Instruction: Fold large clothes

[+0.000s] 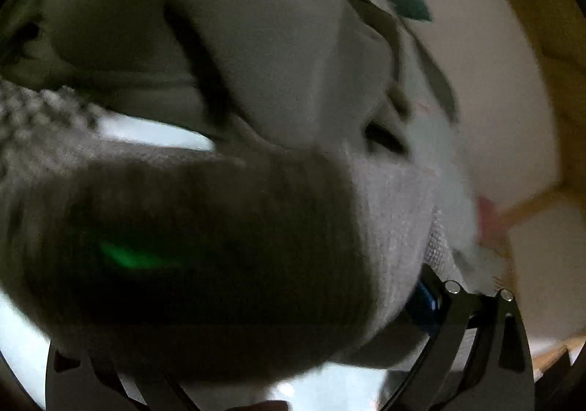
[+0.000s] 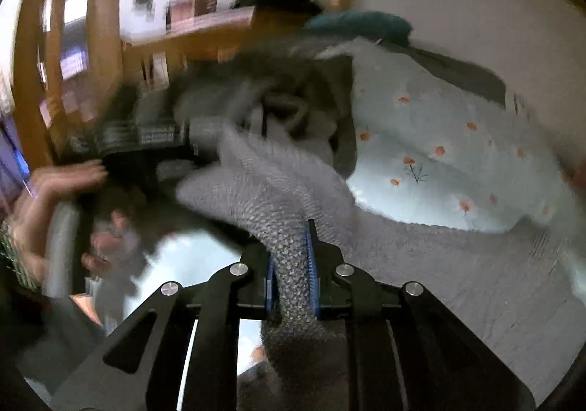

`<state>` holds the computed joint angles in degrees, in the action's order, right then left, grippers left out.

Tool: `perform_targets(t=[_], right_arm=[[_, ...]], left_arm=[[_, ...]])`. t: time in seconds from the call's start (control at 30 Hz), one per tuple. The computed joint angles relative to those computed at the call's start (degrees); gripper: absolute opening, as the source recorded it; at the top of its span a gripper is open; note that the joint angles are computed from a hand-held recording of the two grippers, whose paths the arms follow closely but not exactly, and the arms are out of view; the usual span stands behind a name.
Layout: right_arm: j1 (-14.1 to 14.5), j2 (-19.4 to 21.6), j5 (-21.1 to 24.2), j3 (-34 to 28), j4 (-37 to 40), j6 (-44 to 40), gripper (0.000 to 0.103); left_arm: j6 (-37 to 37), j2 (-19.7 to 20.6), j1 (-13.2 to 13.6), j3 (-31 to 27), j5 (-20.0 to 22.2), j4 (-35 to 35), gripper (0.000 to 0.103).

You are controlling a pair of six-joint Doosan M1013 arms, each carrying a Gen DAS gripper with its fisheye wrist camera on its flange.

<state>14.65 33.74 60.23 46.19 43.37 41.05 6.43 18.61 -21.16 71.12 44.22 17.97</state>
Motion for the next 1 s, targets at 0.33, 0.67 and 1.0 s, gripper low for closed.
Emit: perform_targets(t=[0.33,0.67,1.0], right_arm=[[-2.07,-2.24,-0.68,4.02,1.15,-1.66,0.014],[-6.39,-1.99,7.49,3.53,10.15,2.82,0.093],[-12.21,10.10,26.81,-25.45,23.98,25.08,0.100]], left_arm=[[-11.45,-3.94,1.88,8.23,-19.53,1.67,0.025],[1.77,2.26,-7.07,-8.73,2.25,30.98,0.018],[33.96,15.43,-16.07,-27.14,13.09,36.20,0.018]])
